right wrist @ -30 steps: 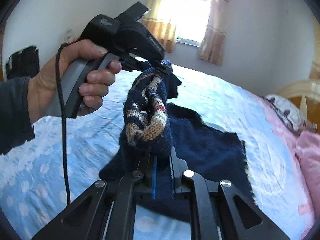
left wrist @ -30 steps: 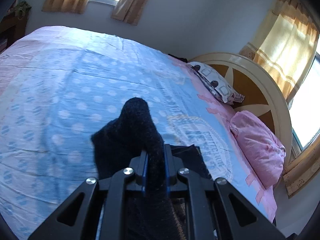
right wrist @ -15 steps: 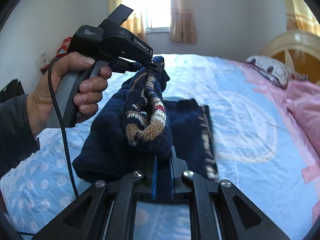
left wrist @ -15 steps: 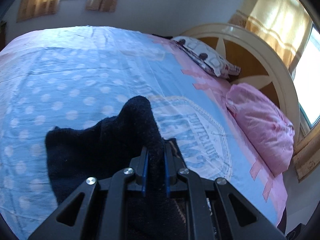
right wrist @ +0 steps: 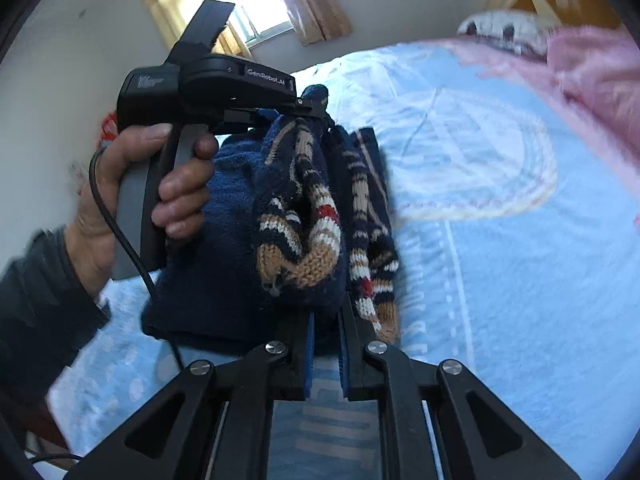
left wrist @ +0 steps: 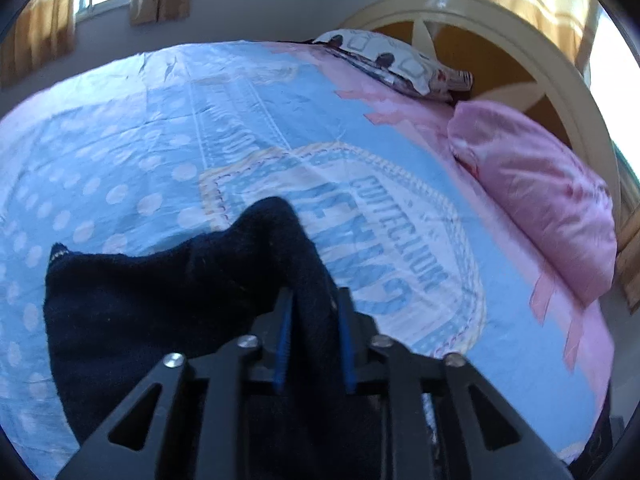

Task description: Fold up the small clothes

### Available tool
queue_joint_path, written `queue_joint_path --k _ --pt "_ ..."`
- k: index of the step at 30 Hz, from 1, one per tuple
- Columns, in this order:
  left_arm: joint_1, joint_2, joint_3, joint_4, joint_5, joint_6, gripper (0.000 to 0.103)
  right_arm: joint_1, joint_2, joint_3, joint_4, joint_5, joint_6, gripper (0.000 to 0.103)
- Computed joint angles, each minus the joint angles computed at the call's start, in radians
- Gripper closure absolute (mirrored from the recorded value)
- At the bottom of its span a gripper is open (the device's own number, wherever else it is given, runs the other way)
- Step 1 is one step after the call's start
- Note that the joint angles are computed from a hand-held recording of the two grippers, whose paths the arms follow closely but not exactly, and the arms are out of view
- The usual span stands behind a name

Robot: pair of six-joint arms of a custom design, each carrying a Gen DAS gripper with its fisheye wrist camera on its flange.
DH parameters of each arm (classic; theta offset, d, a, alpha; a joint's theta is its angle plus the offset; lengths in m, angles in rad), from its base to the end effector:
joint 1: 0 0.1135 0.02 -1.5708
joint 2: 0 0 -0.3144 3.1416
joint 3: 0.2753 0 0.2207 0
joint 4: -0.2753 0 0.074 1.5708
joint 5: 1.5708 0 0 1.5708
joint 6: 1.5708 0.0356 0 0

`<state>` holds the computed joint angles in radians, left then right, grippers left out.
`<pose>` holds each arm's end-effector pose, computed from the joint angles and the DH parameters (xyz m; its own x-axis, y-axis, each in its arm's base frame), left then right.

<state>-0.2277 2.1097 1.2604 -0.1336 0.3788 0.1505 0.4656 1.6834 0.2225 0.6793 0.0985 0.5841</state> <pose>0.4121 -0.1090 0.1744 -0.7401 0.3145 -0.5945 0.5265 0.8209 -0.2211 0.1945 0.0938 0.1443 -0.7371 0.2438 -0.6303 0.0264 0.9423 0.3336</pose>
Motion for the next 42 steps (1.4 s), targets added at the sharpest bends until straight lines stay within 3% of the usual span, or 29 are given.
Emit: queue_joint_path --k 2,6,8,14,15,17,19,24,27,29,30,31,36,39,42 --pt "-0.004 -0.045 -0.051 0.032 -0.011 0.031 0.069 -0.021 0.003 -0.009 0.013 -0.044 0.003 0.093" --pt "0.037 -0.169 -0.23 0.168 -0.013 0.102 0.035 -0.067 0.011 -0.058 0.089 -0.117 0.022 0.092" --pt "0.079 -0.22 -0.322 0.235 -0.001 0.138 0.032 -0.078 -0.003 -0.076 0.1 -0.128 0.032 0.092" --pt "0.28 -0.273 -0.584 0.465 0.054 0.236 0.02 -0.012 -0.179 -0.109 0.005 0.068 0.082 0.091" --pt "0.31 -0.26 -0.624 0.517 0.056 0.249 0.019 0.007 -0.218 -0.094 -0.03 0.105 0.083 0.089" --pt "0.35 -0.219 -0.651 0.545 0.074 0.263 0.019 0.022 -0.249 -0.05 -0.085 0.11 0.08 0.068" --pt "0.365 -0.186 -0.653 0.531 0.081 0.275 0.019 0.036 -0.238 0.028 -0.132 0.071 0.055 0.063" --pt "0.352 -0.145 -0.694 0.604 0.068 0.293 0.019 0.071 -0.089 0.238 -0.244 0.02 -0.004 0.063" --pt "0.35 -0.135 -0.723 0.633 0.065 0.335 0.018 0.009 0.048 0.334 -0.379 0.08 0.072 0.063" --pt "0.351 -0.129 -0.733 0.638 0.068 0.354 0.017 -0.067 0.107 0.305 -0.357 -0.01 0.13 0.066" --pt "0.357 -0.128 -0.745 0.651 0.079 0.361 0.017 -0.09 0.103 0.244 -0.269 -0.035 0.132 0.068" --pt "0.362 -0.13 -0.752 0.661 0.088 0.364 0.017 -0.086 0.089 0.234 -0.279 -0.029 0.12 0.072" --pt "0.419 -0.121 -0.731 0.625 0.18 0.366 0.016 -0.047 -0.051 0.301 -0.463 0.028 0.062 0.07" --pt "0.458 -0.112 -0.689 0.574 0.258 0.334 0.015 -0.029 -0.067 0.417 -0.518 0.079 -0.023 0.07" --pt "0.487 -0.098 -0.659 0.542 0.294 0.297 0.009 -0.05 0.035 0.574 -0.528 0.008 -0.121 0.07"
